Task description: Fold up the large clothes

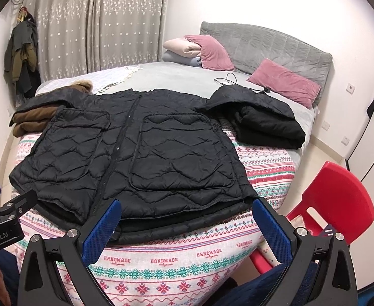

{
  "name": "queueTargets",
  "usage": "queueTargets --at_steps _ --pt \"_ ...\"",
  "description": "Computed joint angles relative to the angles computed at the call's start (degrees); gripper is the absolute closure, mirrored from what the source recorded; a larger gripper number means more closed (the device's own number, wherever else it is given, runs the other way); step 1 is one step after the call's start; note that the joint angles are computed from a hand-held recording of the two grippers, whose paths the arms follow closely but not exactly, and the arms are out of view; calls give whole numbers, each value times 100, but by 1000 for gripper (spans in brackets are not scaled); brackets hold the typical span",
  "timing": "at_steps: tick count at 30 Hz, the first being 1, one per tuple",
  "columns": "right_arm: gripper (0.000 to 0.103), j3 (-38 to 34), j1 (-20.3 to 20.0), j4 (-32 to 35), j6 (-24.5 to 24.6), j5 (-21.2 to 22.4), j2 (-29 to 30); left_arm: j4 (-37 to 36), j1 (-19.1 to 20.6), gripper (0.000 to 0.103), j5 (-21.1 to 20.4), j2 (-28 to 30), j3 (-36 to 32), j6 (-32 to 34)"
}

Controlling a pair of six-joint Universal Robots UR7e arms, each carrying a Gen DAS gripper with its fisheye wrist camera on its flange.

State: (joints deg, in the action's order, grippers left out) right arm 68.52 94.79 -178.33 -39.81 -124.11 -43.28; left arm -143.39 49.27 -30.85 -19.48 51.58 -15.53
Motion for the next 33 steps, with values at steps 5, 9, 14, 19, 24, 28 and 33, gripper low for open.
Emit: queueTargets --at_steps 5,9,14,19,24,28,33 --pt "0 -90 -69 -54 -34 13 42 82 95 0 -151 -107 12 -59" --pt "0 -447 -260 196 234 -61 124 67 185 0 5 -234 88 -155" --pt "0 -953 -533 914 764 20 213 233 330 0 317 -337 50 -307" --pt "0 -1555 -779 2112 1588 119 380 774 576 0 678 -495 9 -947" --pt "0 -2212 -987 3110 2382 391 589 1864 917 3 277 -650 -206 -2135" --pt "4 -2609 -1133 3491 2868 630 718 2388 1143 17 -1 -441 -715 -2741" --pt "42 -3831 -1258 4517 3533 613 1319 2438 1261 49 -428 -97 -1226 -2567"
